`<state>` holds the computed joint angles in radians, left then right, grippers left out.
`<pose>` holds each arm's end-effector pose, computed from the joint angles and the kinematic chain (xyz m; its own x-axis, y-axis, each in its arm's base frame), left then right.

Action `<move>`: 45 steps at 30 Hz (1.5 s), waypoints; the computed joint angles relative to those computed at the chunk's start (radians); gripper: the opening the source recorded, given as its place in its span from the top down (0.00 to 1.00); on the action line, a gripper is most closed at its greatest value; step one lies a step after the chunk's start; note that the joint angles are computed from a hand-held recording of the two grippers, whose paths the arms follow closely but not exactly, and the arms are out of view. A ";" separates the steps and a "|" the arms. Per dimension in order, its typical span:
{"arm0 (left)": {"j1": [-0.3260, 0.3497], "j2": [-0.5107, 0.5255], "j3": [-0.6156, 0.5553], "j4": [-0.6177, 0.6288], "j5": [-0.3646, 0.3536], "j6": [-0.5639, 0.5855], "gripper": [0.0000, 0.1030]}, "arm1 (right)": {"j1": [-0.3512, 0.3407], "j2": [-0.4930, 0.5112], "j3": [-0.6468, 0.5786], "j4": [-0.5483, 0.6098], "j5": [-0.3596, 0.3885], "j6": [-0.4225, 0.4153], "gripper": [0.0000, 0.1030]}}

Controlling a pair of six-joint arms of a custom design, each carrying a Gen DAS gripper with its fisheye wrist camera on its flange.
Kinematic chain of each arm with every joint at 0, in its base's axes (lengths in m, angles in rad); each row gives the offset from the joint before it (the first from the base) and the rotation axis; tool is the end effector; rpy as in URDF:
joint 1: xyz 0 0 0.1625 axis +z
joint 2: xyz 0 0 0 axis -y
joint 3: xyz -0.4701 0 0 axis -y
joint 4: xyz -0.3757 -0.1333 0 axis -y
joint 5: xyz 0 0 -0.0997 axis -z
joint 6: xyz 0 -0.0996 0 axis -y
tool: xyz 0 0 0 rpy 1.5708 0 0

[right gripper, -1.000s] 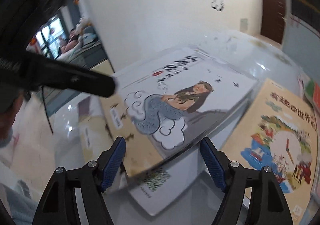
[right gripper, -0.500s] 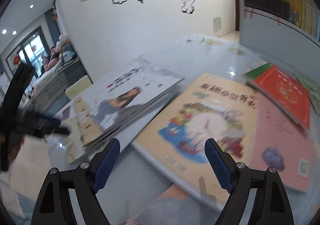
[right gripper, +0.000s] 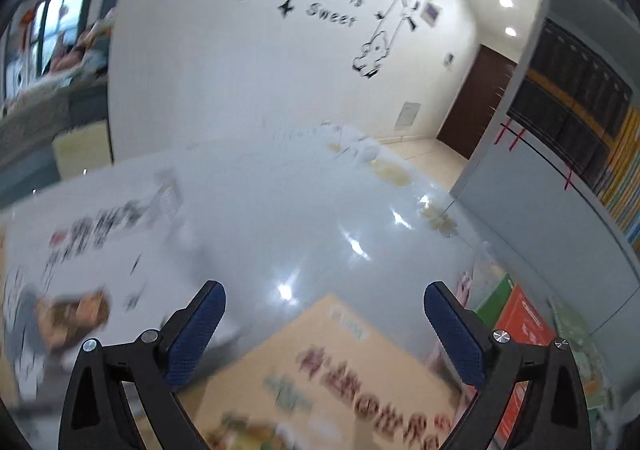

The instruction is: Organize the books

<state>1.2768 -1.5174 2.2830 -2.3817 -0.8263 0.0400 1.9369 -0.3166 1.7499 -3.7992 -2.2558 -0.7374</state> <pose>0.0766 -0.4399 0.3029 -0.7006 0.2218 -0.6782 0.3178 0.9480 -0.0182 0.2887 -0.5567 -0.0461 -0.4864 -0.3326 0.8079 -0.7804 0.5811 -0.2306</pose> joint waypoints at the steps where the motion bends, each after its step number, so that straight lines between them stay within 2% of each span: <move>1: 0.005 0.003 -0.005 -0.005 0.001 -0.001 0.16 | -0.007 0.002 -0.023 0.036 0.013 -0.014 0.03; 3: 0.010 0.023 -0.031 0.011 0.006 -0.024 0.17 | -0.015 0.032 -0.106 0.143 0.003 -0.095 0.03; 5: 0.006 0.049 -0.051 0.016 0.001 -0.006 0.17 | -0.019 0.069 -0.188 0.234 -0.011 -0.138 0.03; 7: -0.020 0.071 -0.050 0.018 0.012 0.038 0.18 | -0.031 0.054 -0.204 0.338 0.055 -0.094 0.03; 9: -0.049 0.092 -0.043 0.013 0.014 0.092 0.17 | -0.046 0.005 -0.190 0.508 0.181 -0.025 0.03; 10: -0.053 0.095 -0.043 0.019 0.003 0.107 0.17 | -0.050 -0.013 -0.191 0.597 0.216 0.011 0.06; 12: -0.051 0.095 -0.044 0.019 -0.009 0.097 0.17 | -0.050 -0.030 -0.178 0.650 0.242 0.053 0.08; 14: -0.030 0.087 -0.061 0.048 -0.024 0.053 0.17 | -0.052 -0.040 -0.147 0.588 0.247 0.071 0.08; 17: -0.004 0.049 -0.094 0.108 -0.053 -0.040 0.19 | -0.059 -0.082 -0.040 0.398 0.283 0.219 0.07; 19: -0.015 0.012 -0.113 0.168 -0.085 -0.102 0.20 | -0.063 -0.133 0.079 0.258 0.303 0.334 0.04; 20: -0.033 -0.004 -0.109 0.174 -0.101 -0.102 0.20 | -0.066 -0.170 0.158 0.193 0.321 0.404 0.02; 23: -0.133 -0.023 -0.082 0.098 -0.217 -0.064 0.19 | -0.081 -0.261 0.385 0.019 0.373 0.568 0.00; 27: -0.228 0.047 -0.063 -0.041 -0.374 -0.080 0.17 | -0.108 -0.395 0.642 -0.119 0.396 0.697 0.00; 28: -0.254 0.080 -0.063 -0.092 -0.422 -0.076 0.12 | -0.123 -0.442 0.702 -0.144 0.428 0.718 0.00; 29: -0.307 0.089 -0.024 -0.144 -0.450 -0.111 0.08 | -0.127 -0.493 0.746 -0.143 0.441 0.733 0.00; 30: -0.336 0.122 -0.026 -0.198 -0.493 -0.107 0.00 | -0.121 -0.581 0.789 -0.117 0.411 0.731 0.00; 31: -0.349 0.151 -0.038 -0.228 -0.517 -0.101 0.01 | -0.105 -0.637 0.812 -0.108 0.369 0.715 0.00; 33: -0.389 0.196 -0.072 -0.261 -0.531 -0.101 0.00 | -0.036 -0.780 0.839 -0.080 0.234 0.634 0.00; 35: -0.450 0.231 -0.083 -0.337 -0.472 -0.126 0.00 | 0.027 -0.869 0.857 -0.099 0.121 0.551 0.00; 36: -0.483 0.244 -0.076 -0.430 -0.430 -0.109 0.00 | 0.076 -0.913 0.854 -0.118 0.045 0.485 0.00; 38: -0.491 0.245 -0.081 -0.514 -0.428 -0.085 0.00 | 0.129 -0.974 0.837 -0.129 -0.025 0.389 0.00; 40: -0.494 0.260 -0.125 -0.535 -0.424 -0.074 0.00 | 0.178 -1.015 0.812 -0.144 -0.063 0.317 0.00; 41: -0.491 0.264 -0.151 -0.531 -0.407 -0.048 0.00 | 0.181 -1.025 0.805 -0.173 -0.036 0.293 0.00; 42: -0.507 0.278 -0.173 -0.558 -0.360 -0.006 0.00 | 0.173 -1.046 0.803 -0.217 0.032 0.294 0.00; 44: -0.517 0.296 -0.212 -0.577 -0.318 0.053 0.00 | 0.122 -1.120 0.811 -0.236 0.213 0.375 0.00; 45: -0.505 0.322 -0.254 -0.563 -0.324 0.070 0.00 | 0.096 -1.142 0.796 -0.255 0.285 0.433 0.00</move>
